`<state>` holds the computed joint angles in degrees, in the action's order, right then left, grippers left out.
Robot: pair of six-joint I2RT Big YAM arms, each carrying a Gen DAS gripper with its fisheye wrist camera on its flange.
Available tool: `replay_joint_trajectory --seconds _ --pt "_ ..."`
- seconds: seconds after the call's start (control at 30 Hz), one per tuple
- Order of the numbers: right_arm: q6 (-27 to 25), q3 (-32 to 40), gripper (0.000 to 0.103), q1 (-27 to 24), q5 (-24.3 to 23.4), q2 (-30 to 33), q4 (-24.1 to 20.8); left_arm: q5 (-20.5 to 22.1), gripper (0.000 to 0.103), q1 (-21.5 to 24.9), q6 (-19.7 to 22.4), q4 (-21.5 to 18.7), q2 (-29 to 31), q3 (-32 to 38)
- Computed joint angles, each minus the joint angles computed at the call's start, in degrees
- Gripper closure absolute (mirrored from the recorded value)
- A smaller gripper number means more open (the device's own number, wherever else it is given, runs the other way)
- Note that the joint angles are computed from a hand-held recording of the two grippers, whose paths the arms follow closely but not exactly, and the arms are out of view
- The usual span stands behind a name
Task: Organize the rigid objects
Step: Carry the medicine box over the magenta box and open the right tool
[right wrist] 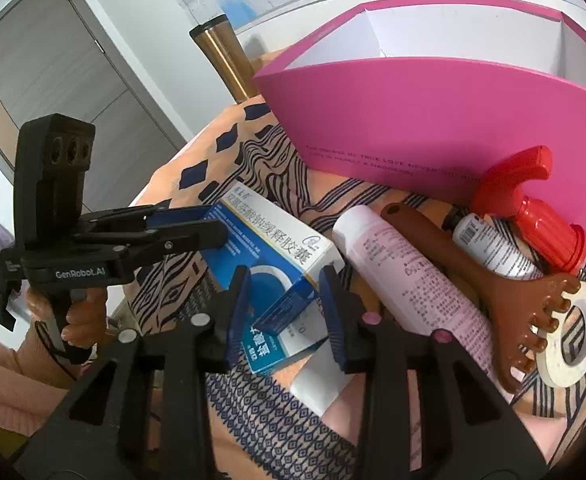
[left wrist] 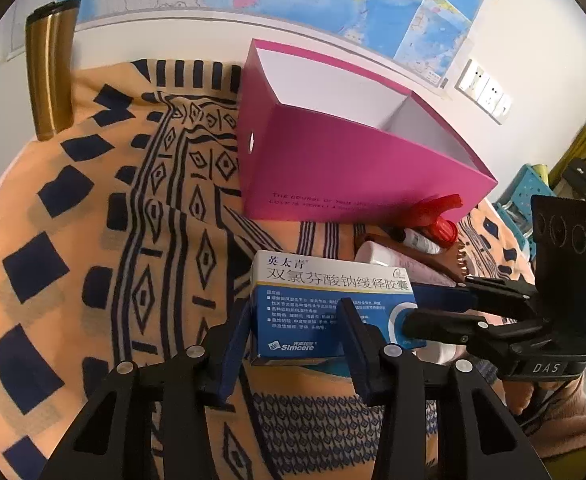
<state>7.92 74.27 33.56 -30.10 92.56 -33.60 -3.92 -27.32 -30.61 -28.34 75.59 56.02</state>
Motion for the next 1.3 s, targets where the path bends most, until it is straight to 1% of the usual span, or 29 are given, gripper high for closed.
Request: replay_joint_trajectory --seconds 0.07,0.27,0.5,0.57,0.7,0.93,1.13,1.23,1.3 --pt "0.2 0.2 0.067 0.0 0.2 0.0 -0.1 0.3 0.058 0.1 -0.2 -0.4 0.0 0.2" --pt "-0.9 0.4 0.067 0.0 0.9 -1.6 0.3 -1.4 0.06 -0.9 -0.2 -0.7 -1.2 0.9" --pt "-2.2 2.1 0.067 -1.0 1.7 -3.6 0.8 -3.8 0.06 -1.6 2.7 -0.4 -2.0 4.5" --pt "-2.6 3.0 0.067 -1.6 2.0 -3.9 1.2 -4.2 0.06 -1.3 3.6 -0.4 -1.4 6.4" --pt "-3.8 6.1 0.067 -2.8 2.2 -3.6 0.1 -5.3 0.06 -0.8 5.3 -1.4 0.5 10.5" --pt "-4.0 13.5 0.067 -5.0 1.8 0.1 -1.5 -6.8 0.06 1.2 8.0 -4.2 5.7 18.9" --pt "-2.9 19.1 0.067 -6.1 0.9 5.2 -4.6 -6.5 0.06 2.8 7.7 -8.1 11.4 24.2" --pt "-2.4 21.7 0.067 -6.6 -0.1 7.8 -6.8 -5.6 0.06 3.5 7.3 -9.8 13.6 25.8" --pt "-2.6 23.4 0.067 -6.9 -0.3 9.4 -8.5 -5.8 0.06 3.6 7.1 -11.0 14.9 26.8"
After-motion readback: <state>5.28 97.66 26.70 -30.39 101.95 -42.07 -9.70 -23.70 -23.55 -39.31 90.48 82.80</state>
